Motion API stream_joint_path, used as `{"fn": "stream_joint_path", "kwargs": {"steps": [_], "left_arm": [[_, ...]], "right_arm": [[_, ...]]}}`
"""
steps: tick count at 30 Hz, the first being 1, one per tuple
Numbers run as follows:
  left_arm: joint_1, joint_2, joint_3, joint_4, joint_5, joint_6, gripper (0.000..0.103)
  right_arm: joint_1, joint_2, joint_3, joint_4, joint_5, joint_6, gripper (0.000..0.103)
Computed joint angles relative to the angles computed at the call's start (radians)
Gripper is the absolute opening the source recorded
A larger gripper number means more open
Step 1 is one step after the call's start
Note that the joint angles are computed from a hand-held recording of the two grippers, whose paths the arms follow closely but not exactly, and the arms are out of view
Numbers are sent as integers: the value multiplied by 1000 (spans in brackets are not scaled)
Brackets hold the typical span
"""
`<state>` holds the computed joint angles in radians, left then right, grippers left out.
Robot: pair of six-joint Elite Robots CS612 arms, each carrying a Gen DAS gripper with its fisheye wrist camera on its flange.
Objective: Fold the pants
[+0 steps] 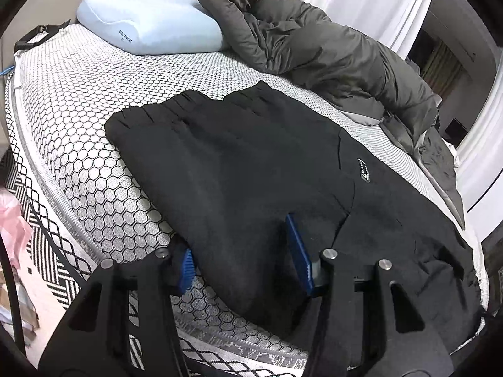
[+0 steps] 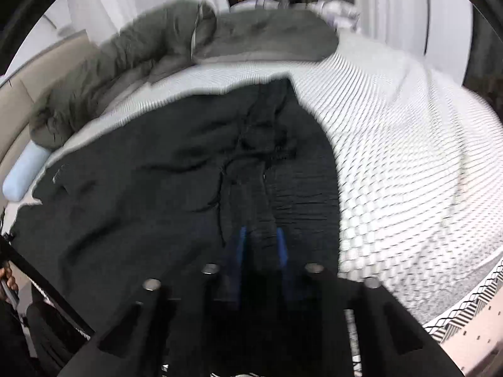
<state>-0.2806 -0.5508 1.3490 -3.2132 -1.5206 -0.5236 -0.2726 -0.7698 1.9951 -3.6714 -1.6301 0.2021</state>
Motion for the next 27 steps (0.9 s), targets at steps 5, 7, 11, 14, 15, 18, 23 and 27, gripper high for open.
{"fn": "stream_joint_path", "kwargs": {"steps": [5,7,11,14,15,18,23,27], "left_arm": [[-1,11,-26,26,8,13,48],[-1,10,-27,22,5,4,48],[5,10,-31,24,-10,4,48],[9,16,-42,32,-12,-13,48],[11,17,-45,36,-13,-16,48],[12,17,-52,50,-13,-8,48],[12,18,-67,78,-4,21,48],[7,22,-77,90,16,30,48]], "right_arm": [[-18,5,12,78,-38,9,9],[-21,-1,14,52,-37,9,15],[-36,-11,-10,-53,23,11,59],[-49,-3,-92,22,53,30,59],[-57,5,-133,65,74,46,59],[-81,37,-254,195,126,91,59],[-81,114,-479,494,169,93,59],[-56,152,-586,663,39,4,14]]}}
